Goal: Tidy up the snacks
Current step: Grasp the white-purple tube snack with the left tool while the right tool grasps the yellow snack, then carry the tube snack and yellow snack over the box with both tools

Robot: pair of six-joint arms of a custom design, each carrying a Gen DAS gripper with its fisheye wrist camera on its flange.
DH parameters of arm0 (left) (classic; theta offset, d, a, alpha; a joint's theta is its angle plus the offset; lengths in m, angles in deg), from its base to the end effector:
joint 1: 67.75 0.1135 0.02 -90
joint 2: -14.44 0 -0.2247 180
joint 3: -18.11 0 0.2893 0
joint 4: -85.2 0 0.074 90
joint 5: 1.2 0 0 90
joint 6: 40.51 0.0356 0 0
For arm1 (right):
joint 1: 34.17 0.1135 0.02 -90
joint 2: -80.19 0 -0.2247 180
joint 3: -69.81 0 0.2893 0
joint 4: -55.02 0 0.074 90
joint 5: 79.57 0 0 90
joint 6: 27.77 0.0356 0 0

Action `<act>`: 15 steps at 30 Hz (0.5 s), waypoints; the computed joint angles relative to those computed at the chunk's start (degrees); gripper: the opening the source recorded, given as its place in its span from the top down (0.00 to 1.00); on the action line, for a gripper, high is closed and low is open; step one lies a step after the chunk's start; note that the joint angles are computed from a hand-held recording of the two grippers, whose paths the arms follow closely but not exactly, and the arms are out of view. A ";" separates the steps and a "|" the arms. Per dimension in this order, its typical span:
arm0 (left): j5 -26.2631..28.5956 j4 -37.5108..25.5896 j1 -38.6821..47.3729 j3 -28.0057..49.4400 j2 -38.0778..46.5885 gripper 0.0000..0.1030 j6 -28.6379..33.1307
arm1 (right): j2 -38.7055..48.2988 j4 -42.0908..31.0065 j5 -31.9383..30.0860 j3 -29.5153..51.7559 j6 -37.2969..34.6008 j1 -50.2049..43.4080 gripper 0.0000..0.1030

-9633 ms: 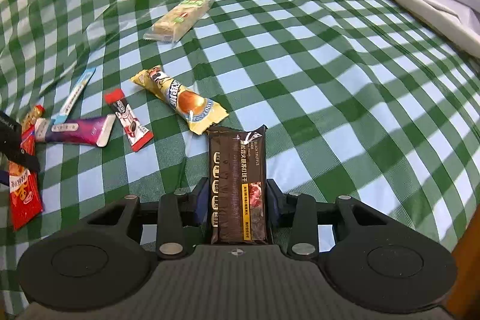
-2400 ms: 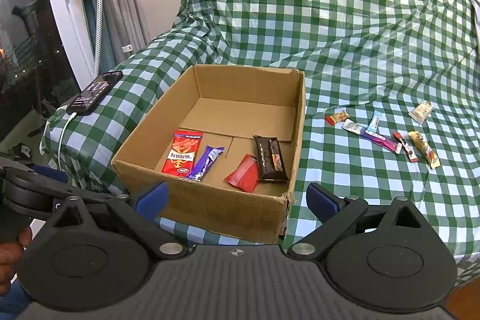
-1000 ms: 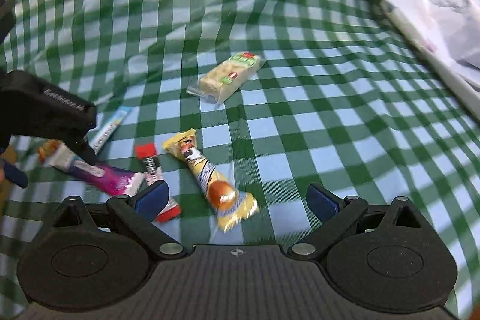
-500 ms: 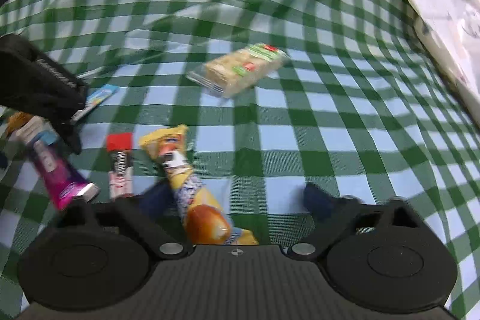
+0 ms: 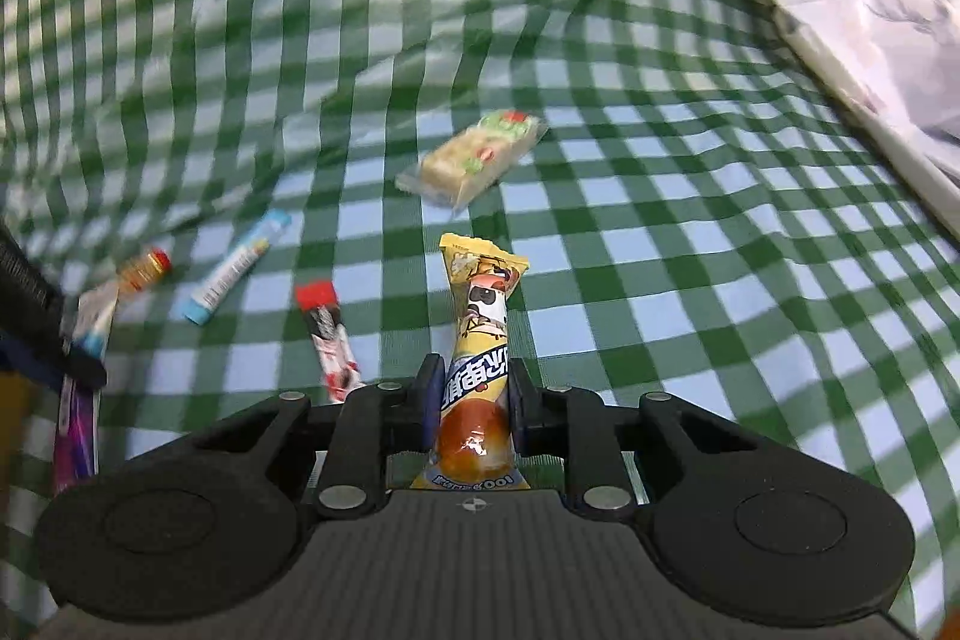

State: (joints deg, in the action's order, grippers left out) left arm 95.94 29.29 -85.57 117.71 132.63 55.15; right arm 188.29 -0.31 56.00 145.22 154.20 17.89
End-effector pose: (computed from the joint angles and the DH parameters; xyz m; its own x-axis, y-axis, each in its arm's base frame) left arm 0.4076 -0.1357 0.1140 -0.8799 0.3856 -0.2777 0.4241 0.9008 -0.0928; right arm 0.2271 0.2499 0.0720 -0.5155 0.4767 -0.7121 0.6326 0.7723 0.0591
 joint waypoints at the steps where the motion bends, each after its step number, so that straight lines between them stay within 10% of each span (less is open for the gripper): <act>1: 1.24 -0.62 1.12 -2.11 -3.06 0.79 1.62 | -0.80 -3.18 0.86 1.19 2.85 1.40 0.78; 8: 9.81 -5.16 13.36 -16.73 -25.97 0.79 17.18 | 2.48 -27.80 7.62 20.01 20.63 12.72 0.78; 15: 17.46 -14.76 32.85 -18.07 -36.71 0.79 35.33 | 21.21 -43.08 11.32 54.23 22.62 20.68 0.78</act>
